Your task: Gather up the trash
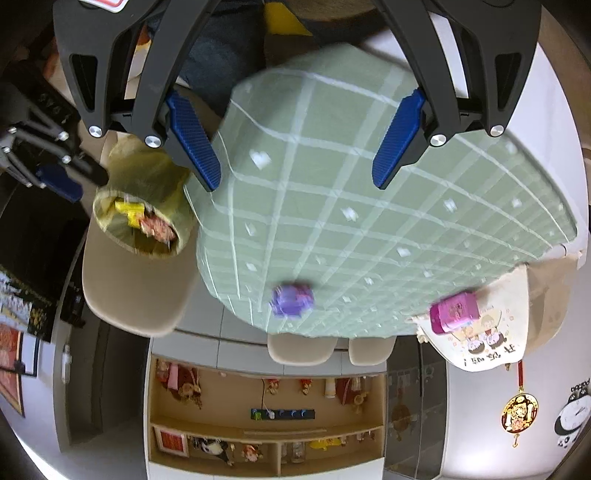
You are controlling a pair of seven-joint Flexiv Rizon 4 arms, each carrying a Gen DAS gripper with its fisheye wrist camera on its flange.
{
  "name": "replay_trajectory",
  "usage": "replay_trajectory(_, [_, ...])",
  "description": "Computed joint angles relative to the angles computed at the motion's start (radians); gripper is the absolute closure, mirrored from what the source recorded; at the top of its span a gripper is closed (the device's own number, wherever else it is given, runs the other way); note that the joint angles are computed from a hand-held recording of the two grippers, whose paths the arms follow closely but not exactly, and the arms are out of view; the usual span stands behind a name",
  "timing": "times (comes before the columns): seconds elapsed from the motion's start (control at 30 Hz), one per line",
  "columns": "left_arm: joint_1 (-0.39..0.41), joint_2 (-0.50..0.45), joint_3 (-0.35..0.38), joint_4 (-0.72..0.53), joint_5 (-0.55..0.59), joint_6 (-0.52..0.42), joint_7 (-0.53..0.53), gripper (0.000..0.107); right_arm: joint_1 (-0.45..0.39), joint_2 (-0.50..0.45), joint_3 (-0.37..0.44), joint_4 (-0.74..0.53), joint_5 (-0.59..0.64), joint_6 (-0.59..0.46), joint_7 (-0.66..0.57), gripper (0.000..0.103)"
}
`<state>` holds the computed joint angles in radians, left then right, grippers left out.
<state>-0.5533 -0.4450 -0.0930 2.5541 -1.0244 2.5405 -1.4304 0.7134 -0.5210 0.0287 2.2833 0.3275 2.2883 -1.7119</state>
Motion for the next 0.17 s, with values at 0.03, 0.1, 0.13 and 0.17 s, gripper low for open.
replay_trajectory(0.03, [0.015,0.024,0.012,0.008,0.004,-0.014,0.016,0.027,0.010,0.009,-0.008,-0.021,-0.014,-0.032,-0.011,0.055])
replay_trajectory(0.1, [0.062,0.087,0.039,0.018,-0.014,-0.074,0.058,0.027,0.036,0.022,-0.025,-0.096,-0.061,-0.126,-0.031,0.055])
replay_trajectory(0.13, [0.086,0.110,0.057,0.013,-0.073,-0.098,0.090,0.027,0.042,0.021,-0.026,-0.139,-0.096,-0.184,-0.029,0.055])
replay_trajectory(0.17, [0.108,0.111,0.075,-0.005,-0.152,-0.097,0.130,0.025,0.027,0.013,-0.010,-0.187,-0.155,-0.250,-0.014,0.055])
